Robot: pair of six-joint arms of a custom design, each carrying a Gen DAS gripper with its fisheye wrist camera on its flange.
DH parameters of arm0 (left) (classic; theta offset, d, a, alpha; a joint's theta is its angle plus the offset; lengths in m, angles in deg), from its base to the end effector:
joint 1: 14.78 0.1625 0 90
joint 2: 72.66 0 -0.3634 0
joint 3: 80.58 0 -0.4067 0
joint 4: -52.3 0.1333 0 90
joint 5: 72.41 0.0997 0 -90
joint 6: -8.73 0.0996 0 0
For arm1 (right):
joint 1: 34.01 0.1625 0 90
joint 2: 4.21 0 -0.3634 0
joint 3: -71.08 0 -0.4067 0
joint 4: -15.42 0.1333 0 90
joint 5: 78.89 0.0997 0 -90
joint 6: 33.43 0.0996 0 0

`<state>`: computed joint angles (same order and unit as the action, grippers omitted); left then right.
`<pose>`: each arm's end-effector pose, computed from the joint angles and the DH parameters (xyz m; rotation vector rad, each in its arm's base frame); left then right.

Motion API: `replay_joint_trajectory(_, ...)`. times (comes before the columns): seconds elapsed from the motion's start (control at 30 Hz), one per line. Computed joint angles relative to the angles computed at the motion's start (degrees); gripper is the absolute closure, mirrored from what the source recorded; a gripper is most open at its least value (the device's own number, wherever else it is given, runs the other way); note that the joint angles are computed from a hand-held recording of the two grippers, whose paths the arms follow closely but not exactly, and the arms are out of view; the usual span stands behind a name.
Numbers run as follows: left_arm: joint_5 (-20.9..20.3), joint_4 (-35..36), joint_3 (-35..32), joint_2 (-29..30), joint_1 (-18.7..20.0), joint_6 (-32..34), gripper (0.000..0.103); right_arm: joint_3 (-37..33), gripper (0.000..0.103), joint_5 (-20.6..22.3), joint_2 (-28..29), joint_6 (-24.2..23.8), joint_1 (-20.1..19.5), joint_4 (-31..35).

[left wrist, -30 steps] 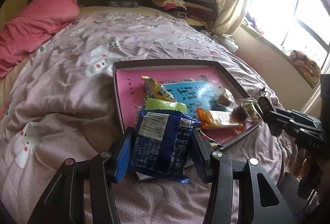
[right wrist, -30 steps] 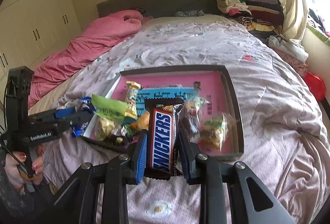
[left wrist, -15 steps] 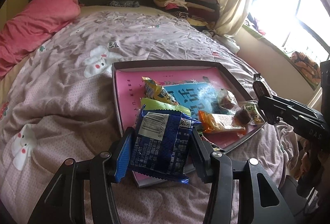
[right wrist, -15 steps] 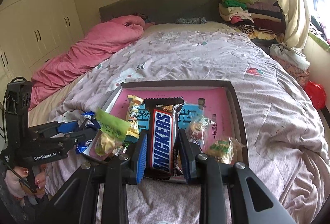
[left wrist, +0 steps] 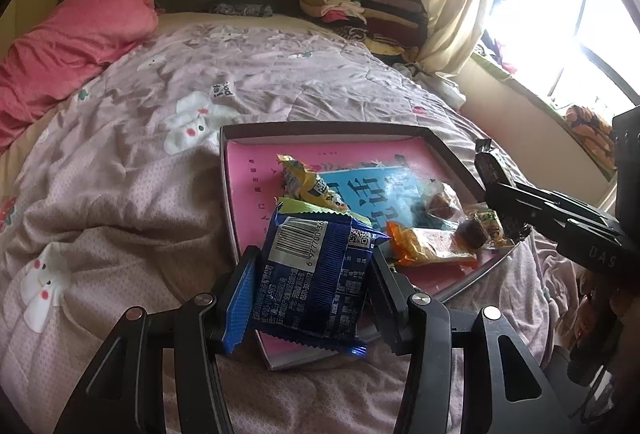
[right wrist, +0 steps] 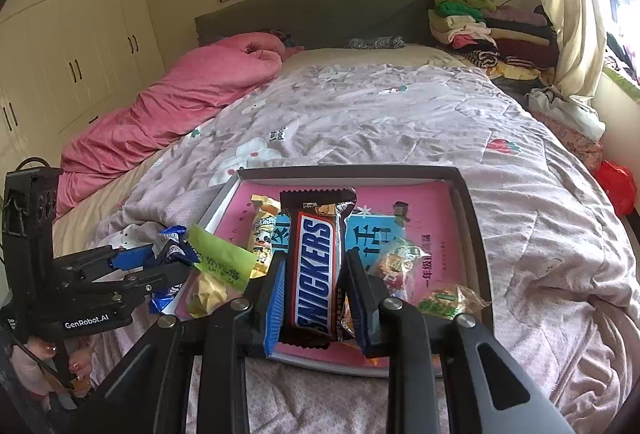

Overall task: Organize snacks
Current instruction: 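Lift the blue packet and the Snickers bar and carry them over the tray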

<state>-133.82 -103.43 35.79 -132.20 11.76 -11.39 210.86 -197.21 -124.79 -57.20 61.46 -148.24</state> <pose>-0.3832 -0.3937 0.0643 0.9829 2.6241 -0.6383 0.1170 -0.3188 0.3718 0.2923 -2.3064 1.0788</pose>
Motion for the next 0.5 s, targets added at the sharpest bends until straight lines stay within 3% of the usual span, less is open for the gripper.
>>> replay_joint_trajectory(0.5,0.09,0.25,-0.54,1.16,0.46,-0.15,0.049,-0.80,0.074,2.25,4.12,-0.06,-0.33,-0.85)
